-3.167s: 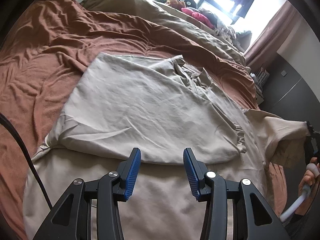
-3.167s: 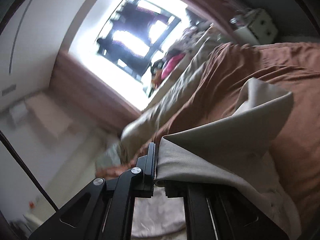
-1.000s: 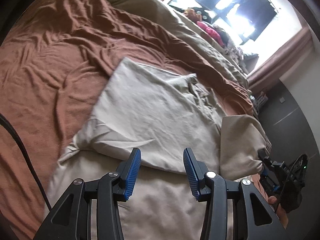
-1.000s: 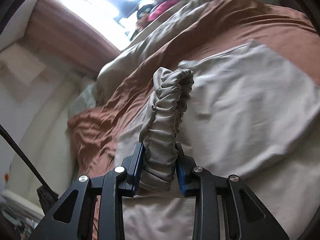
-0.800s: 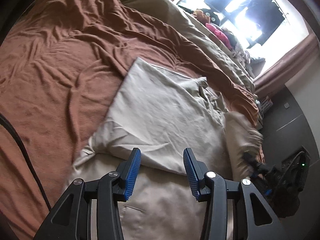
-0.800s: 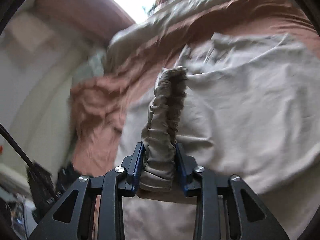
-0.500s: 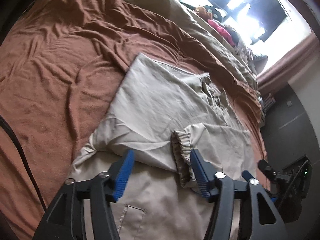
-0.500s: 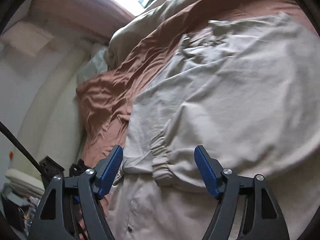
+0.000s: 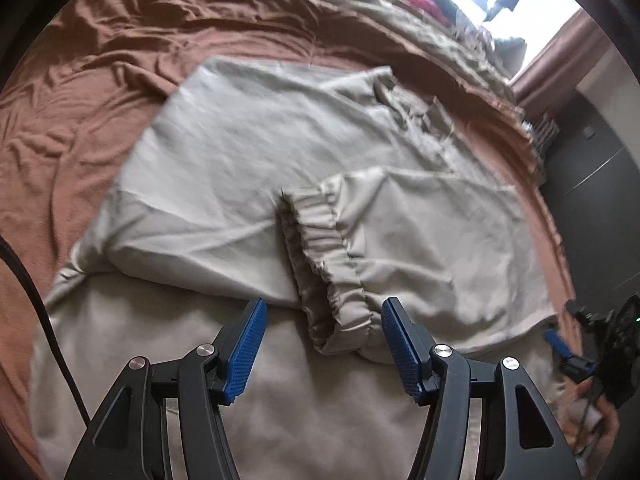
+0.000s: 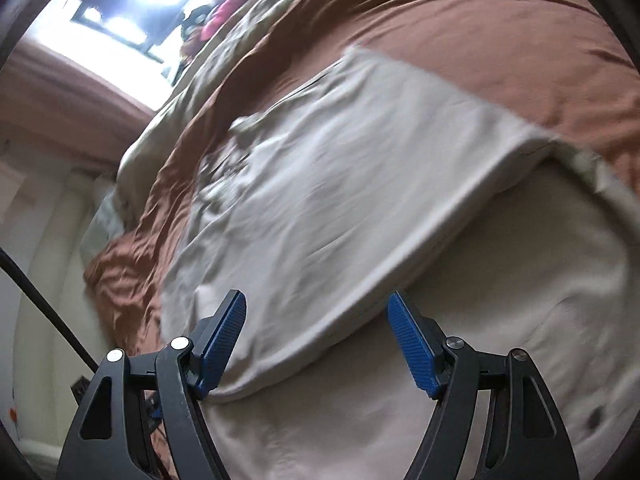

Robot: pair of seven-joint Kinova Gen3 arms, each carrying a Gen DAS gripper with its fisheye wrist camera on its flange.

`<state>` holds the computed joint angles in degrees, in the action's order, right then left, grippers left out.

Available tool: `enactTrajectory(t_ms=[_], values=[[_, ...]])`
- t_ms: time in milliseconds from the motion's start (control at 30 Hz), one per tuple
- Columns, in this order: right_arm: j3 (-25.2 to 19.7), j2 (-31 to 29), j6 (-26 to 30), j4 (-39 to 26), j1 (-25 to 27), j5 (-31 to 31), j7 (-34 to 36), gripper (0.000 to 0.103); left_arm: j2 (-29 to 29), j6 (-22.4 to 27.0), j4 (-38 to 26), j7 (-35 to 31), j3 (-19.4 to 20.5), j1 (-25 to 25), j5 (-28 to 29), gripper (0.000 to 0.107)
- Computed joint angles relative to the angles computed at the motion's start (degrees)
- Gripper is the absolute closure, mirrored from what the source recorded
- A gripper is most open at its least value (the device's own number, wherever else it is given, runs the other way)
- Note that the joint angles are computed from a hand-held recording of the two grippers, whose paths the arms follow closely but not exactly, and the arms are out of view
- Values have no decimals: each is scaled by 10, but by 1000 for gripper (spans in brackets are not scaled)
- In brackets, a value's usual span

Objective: Fold large clothes
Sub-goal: 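Lay the cuff across the jacket with the right tool while the left tool grasps the cuff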

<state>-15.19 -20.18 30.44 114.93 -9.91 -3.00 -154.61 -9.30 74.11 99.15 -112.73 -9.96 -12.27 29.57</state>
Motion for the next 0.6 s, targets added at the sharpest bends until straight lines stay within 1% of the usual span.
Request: enactTrajectory(t_ms=[67,100,133,167,200,233,267,300,333,367,400,467,600], values=[[-7,-8,-6,12,8,-5,-18,31,9,-4,8,6,9,5,-4,46],[-3,-13,-8,21,9,-11,-21,31,12,-8,11,11,14,7,-9,46],[-2,-17,-7,27,11,-15,-25,31,12,-20,18,22,25,11,-24,46],[-7,-28,1,28,15,-16,-37,33,6,-36,26,29,33,15,-34,46],[-1,-32,2,34,16,-22,-40,37,-2,-52,33,36,38,19,-41,47],[13,-35,-4,41,8,-32,-40,46,-6,-60,35,44,41,24,-48,51],[21,-43,-12,50,4,-45,-44,55,-9,-64,37,47,37,38,-51,73],[32,-61,-11,60,-5,-56,-51,58,-11,-63,36,56,44,46,-64,75],[36,-70,-19,72,-2,-63,-49,61,-21,-72,37,64,60,44,-78,78],[39,-73,-28,81,1,-71,-49,63,-28,-77,35,71,65,51,-91,93],[47,-78,-42,96,0,-81,-48,64,-32,-75,31,71,67,56,-95,97],[54,-89,-56,111,1,-99,-43,67,-37,-58,11,67,53,72,-88,98],[48,-94,-95,130,10,-110,-45,67,-40,-60,-32,76,71,88,-125,98]])
